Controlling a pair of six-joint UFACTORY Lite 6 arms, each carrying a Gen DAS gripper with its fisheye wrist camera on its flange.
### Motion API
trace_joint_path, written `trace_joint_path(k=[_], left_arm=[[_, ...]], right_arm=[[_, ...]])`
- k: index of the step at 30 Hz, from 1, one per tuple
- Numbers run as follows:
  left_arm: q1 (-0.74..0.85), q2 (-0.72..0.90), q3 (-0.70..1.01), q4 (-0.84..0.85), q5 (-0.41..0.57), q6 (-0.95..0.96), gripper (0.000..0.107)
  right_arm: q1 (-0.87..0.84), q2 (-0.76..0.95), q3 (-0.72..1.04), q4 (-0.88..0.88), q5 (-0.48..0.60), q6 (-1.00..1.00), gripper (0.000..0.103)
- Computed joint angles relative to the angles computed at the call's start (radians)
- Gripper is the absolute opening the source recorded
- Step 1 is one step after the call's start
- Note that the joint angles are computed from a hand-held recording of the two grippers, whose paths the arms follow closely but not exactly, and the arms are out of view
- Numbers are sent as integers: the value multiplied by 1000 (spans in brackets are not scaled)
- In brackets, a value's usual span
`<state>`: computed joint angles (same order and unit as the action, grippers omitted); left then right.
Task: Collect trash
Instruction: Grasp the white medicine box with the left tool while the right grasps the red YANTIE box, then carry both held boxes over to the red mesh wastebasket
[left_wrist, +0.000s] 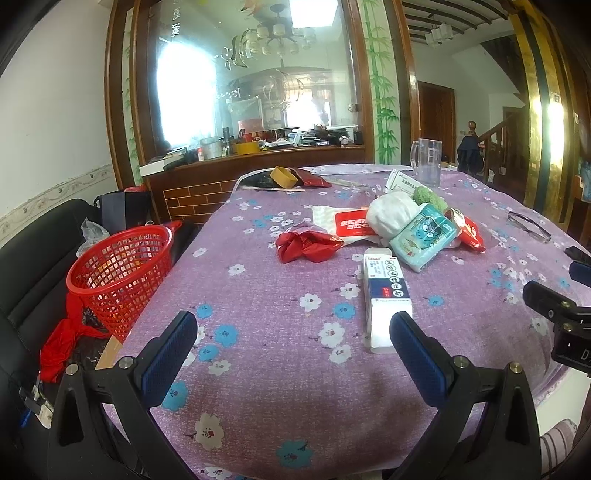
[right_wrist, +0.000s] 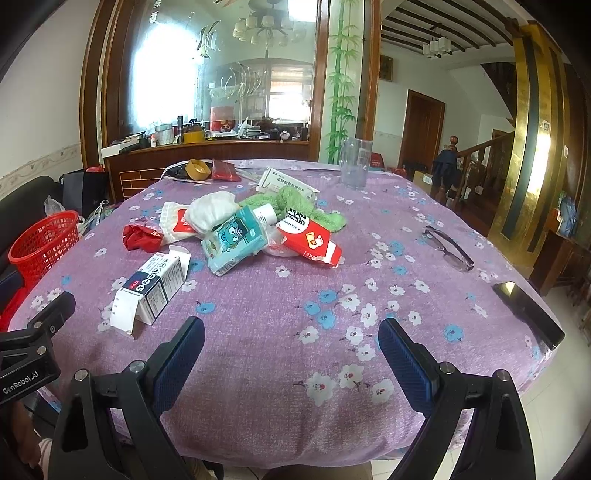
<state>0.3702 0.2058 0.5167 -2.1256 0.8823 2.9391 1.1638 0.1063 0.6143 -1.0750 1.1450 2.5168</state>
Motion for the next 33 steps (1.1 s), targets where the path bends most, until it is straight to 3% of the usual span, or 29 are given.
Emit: trace_joint_path(k=[4, 7, 11, 13, 17, 22, 25, 28, 31, 33], left_arm=[[-47, -28, 38, 70, -68, -83, 103], [-109, -10, 138, 225, -162, -278, 103], [-206, 47, 287, 500, -233, -611, 103], [-259, 68, 316, 534, -272, -659, 103], [-356, 92, 334, 476, -358, -630, 103], [-437, 181, 433, 492, -463, -688, 81], [-451, 254, 518, 631, -483, -844, 61], [-454, 323, 601, 771, -488, -994, 35], [-447, 359, 657, 850, -470, -1077, 33], [-444, 366, 666, 860, -462, -1079, 33]], right_arm=[[-31, -79, -66, -46, -53, -6, 92], [-93, -208, -161, -110, -130, -40, 90], [-261, -456, -308, -204, -311, -160, 82], [-365, -568, -360, -246, -412, -235, 71], [-624, -690, -400, -301, -623, -442, 70], [-882, -575, -307, -398, -828, -705, 70], [-988, -439, -219, -502, -890, -762, 71], [-1101, -267, -101, -625, -973, -798, 76], [-1188, -103, 26, -660, -1046, -900, 78], [-1233, -27, 92, -557, -1105, -1069, 78]])
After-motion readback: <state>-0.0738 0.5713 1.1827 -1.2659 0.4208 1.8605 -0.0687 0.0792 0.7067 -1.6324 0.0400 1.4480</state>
